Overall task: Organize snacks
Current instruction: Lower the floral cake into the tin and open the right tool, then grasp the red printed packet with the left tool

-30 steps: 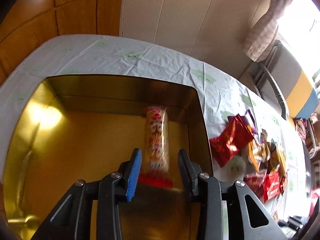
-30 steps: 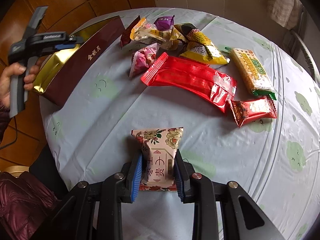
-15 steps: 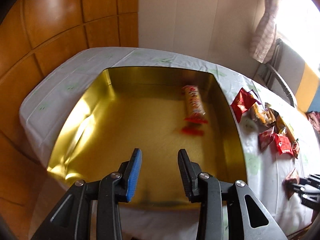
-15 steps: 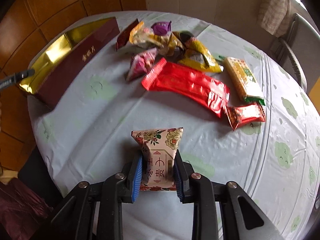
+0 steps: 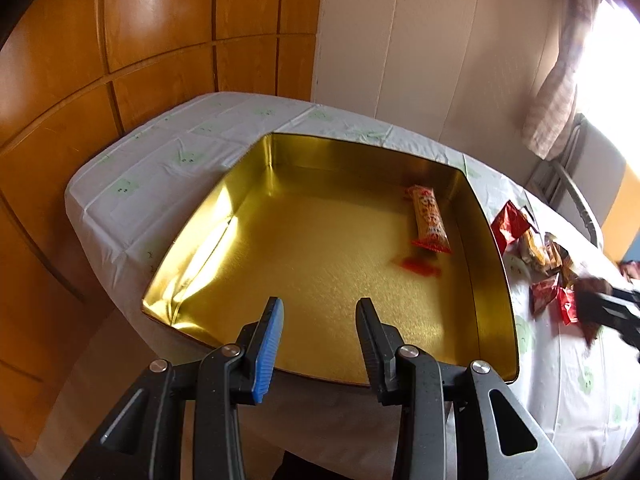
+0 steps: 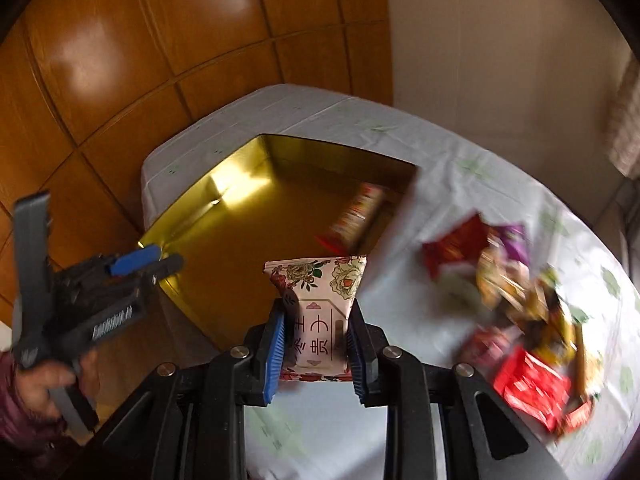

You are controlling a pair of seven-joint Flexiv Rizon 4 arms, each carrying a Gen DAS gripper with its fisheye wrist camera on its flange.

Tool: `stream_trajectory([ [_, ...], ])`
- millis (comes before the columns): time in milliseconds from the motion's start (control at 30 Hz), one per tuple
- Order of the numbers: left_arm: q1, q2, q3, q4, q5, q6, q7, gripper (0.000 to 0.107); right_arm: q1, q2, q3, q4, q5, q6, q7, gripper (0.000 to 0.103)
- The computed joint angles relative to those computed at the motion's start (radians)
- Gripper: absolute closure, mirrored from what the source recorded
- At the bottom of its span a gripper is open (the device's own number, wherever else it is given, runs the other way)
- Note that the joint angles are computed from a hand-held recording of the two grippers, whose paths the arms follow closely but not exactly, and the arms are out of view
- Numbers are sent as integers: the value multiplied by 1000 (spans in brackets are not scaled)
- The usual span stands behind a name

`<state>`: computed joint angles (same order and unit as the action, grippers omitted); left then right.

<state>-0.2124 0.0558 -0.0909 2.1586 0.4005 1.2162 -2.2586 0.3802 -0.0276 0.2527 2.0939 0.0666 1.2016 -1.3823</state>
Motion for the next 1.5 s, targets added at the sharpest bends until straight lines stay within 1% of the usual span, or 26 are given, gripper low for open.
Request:
stream_trajectory([
  [100, 8, 11, 6, 7, 1, 5, 0, 68, 24, -82, -7, -65, -73, -26, 37, 75],
  [167, 14, 16, 11, 19, -8, 11, 3, 68, 30, -132, -4, -109, -87, -60, 39, 74],
  [233, 21, 19, 13, 29, -18, 13, 8, 68, 42, -163, -12, -122, -135, -85, 71, 74],
  [300, 25, 20, 16, 42, -35, 19, 17, 68, 54, -184, -20, -131, -180, -103, 111, 73],
  [400, 29, 15, 16, 55, -54, 27, 34, 68, 54, -199, -21, -123, -205, -76, 144, 73],
  [433, 30, 14, 15, 58, -56, 30, 35, 68, 52, -195, -20, -117, -210, -67, 154, 70],
  [500, 30, 11, 14, 61, -59, 34, 40, 68, 45, -184, -18, -98, -213, -40, 170, 66],
  [600, 28, 5, 10, 58, -57, 33, 46, 68, 40, -138, -30, -36, -249, 36, 229, 66],
  [700, 21, 0, 7, 53, -54, 36, 59, 68, 15, -85, -26, 27, -236, 105, 264, 66],
  [767, 16, -3, 4, 46, -46, 35, 66, 68, -1, -40, -30, 88, -248, 148, 306, 66],
  [833, 7, -7, 2, 42, -57, 41, 91, 68, -23, 10, -39, 157, -282, 173, 367, 66],
  [900, 0, -10, -5, 25, -35, 32, 97, 68, -49, 48, -43, 212, -313, 172, 423, 66],
  [967, -10, -16, -10, 10, -27, 31, 117, 65, -82, 87, -46, 271, -340, 158, 479, 66],
  [1067, -29, -33, -16, -11, -51, 36, 172, 61, -120, 130, -48, 330, -328, 127, 522, 66],
  [1200, -64, -70, -27, -57, -99, 38, 269, 61, -178, 172, -48, 409, -363, 119, 607, 66],
  [1333, -104, -123, -41, -122, -156, 45, 400, 61, -202, 197, -53, 458, -352, 143, 621, 66],
  [1500, -148, -228, -57, -250, -235, 8, 579, 61, -203, 209, -61, 489, -311, 175, 600, 66],
])
